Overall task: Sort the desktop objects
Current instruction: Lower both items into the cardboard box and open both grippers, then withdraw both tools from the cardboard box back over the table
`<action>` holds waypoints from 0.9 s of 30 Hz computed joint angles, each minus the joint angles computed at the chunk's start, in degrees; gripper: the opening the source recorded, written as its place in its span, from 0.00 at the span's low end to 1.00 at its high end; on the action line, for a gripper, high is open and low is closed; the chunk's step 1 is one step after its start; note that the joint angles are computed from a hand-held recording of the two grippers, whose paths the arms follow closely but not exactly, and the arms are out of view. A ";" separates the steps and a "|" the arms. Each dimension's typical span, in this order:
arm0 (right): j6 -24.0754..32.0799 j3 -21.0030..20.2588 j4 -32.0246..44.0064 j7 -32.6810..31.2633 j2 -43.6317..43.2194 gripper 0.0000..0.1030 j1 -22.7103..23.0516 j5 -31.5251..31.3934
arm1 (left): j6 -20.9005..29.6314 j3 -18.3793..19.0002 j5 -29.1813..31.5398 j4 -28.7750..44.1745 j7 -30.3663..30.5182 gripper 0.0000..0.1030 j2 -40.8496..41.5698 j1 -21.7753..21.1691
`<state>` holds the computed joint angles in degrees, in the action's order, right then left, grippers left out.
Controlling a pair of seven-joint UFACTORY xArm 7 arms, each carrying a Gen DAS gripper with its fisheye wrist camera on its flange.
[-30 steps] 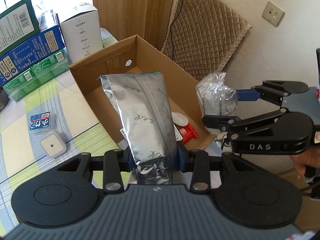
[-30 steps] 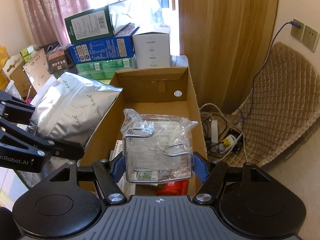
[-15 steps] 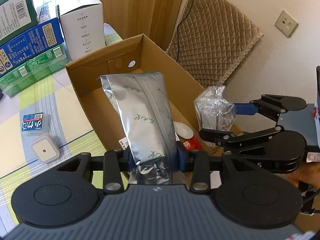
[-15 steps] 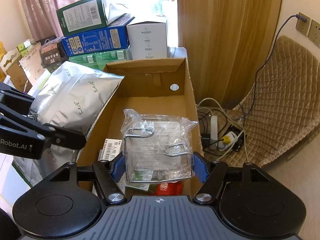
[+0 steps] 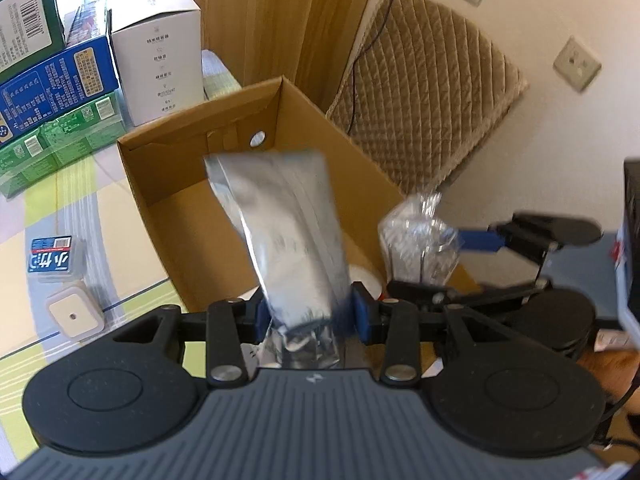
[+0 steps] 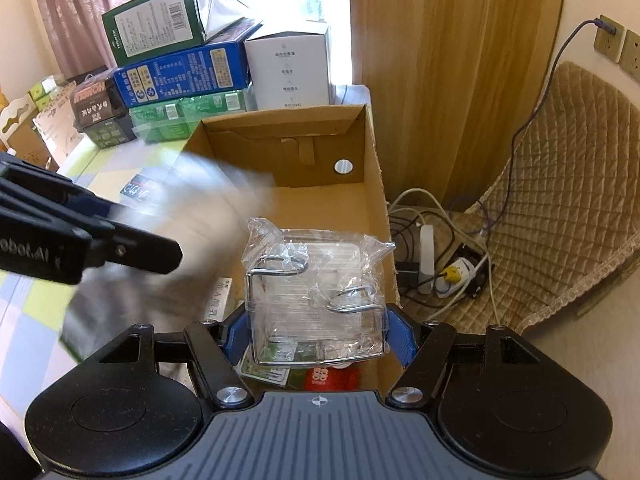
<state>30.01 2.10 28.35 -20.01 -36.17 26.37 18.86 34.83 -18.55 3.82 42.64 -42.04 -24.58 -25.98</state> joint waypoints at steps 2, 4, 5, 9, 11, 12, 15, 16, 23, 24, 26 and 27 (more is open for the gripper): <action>0.04 -0.03 0.00 0.01 0.04 0.64 0.03 -0.04 | -0.30 -0.03 0.25 -0.22 -0.52 0.36 -0.30 0.37; -0.01 0.03 -0.16 0.02 0.01 0.64 0.13 -0.03 | 0.07 -0.08 0.54 -0.61 -0.61 0.36 -0.93 0.47; -0.07 0.08 -0.20 0.09 0.11 0.64 0.19 0.01 | 0.23 0.00 0.49 -0.92 -0.59 0.36 -1.37 0.43; -0.29 0.29 -0.20 0.38 0.58 0.64 0.95 0.58 | 0.66 0.19 -0.12 -2.59 -0.74 0.36 -3.64 0.20; -0.33 0.30 -0.09 0.45 0.92 0.64 1.45 1.03 | 1.26 0.14 -0.30 -3.31 -0.86 0.36 -4.82 0.22; -0.37 0.36 0.01 0.62 1.13 0.64 1.60 1.24 | 1.43 0.15 -0.44 -3.71 -0.92 0.37 -5.37 0.23; -0.84 -0.07 0.52 0.88 1.74 0.72 2.16 2.54 | 2.09 0.12 -0.61 -4.71 -1.07 0.38 -6.95 0.42; -1.16 0.05 0.45 1.23 1.55 0.78 2.08 2.78 | 2.37 0.06 -0.59 -5.04 -1.09 0.39 -7.51 0.47; -0.17 0.10 -0.68 2.34 -1.53 0.81 1.64 2.34 | 4.52 -0.28 -1.09 -7.95 -1.58 0.52 -12.16 0.48; 0.22 0.14 -0.93 2.66 -2.21 0.81 1.60 2.27 | 4.94 -0.38 -1.17 -8.27 -1.75 0.54 -12.77 0.46; 1.21 0.33 -1.59 3.43 -3.96 0.83 1.50 2.03 | 5.72 -0.72 -1.29 -9.00 -2.31 0.62 -14.18 0.41; 1.71 0.39 -1.96 3.81 -4.97 0.83 1.49 1.94 | 6.09 -0.83 -1.39 -9.41 -2.49 0.64 -15.01 0.27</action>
